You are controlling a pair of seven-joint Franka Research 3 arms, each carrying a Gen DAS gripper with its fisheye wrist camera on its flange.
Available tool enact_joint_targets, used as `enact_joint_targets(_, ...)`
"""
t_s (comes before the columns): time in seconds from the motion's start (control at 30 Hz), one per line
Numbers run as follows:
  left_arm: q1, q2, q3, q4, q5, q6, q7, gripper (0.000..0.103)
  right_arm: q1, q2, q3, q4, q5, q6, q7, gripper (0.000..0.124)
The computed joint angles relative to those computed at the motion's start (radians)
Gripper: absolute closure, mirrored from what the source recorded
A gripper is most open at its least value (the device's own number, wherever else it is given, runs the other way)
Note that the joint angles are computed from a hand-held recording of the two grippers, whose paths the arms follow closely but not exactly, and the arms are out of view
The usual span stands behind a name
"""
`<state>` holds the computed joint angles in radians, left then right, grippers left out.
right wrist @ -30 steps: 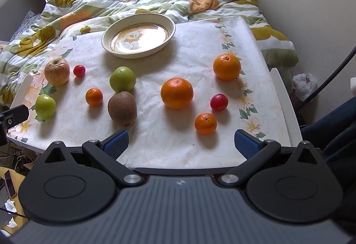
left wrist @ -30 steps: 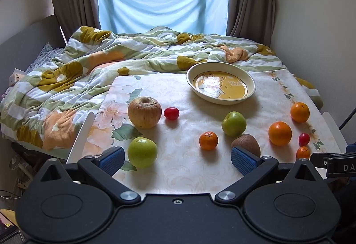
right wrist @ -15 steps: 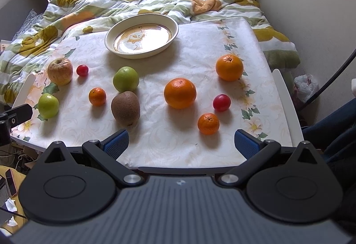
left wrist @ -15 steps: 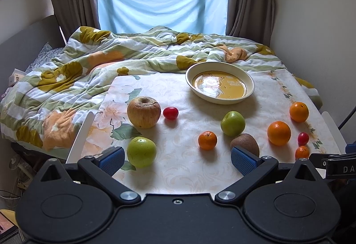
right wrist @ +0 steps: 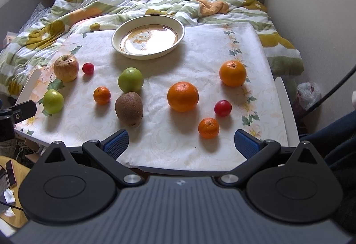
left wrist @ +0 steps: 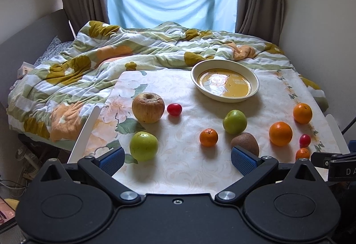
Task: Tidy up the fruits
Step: 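Grasp the green apple with the left tool while the right tool grasps the kiwi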
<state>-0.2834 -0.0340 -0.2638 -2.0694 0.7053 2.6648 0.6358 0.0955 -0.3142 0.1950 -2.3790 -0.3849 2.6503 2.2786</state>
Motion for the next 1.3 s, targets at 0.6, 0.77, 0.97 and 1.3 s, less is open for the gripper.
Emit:
enact_joint_targets(0.6, -0.007, 0.135, 0.046, 0.064, 0.135, -0.061, -0.101, 0.0, 0.017, 0.167, -0.055, 0.022, 0.094, 0.26, -0.274, 0.021)
enact_joint_targets(0.77, -0.001, 0.197, 0.079, 0.091, 0.171, -0.027, -0.114, 0.0, 0.038, 0.257, -0.072, 0.062, 0.054, 0.305, -0.244, 0.021)
enact_joint_targets(0.97, 0.003, 0.26, 0.105, 0.125, 0.171, 0.014, -0.074, 0.002, 0.105, 0.353, -0.131, 0.118, 0.014, 0.319, -0.213, 0.021)
enact_joint_targets(1.3, 0.014, 0.329, 0.125, 0.164, 0.073, 0.091, 0.068, 0.019, 0.21, 0.446, -0.222, 0.19, 0.023, 0.333, -0.188, 0.021)
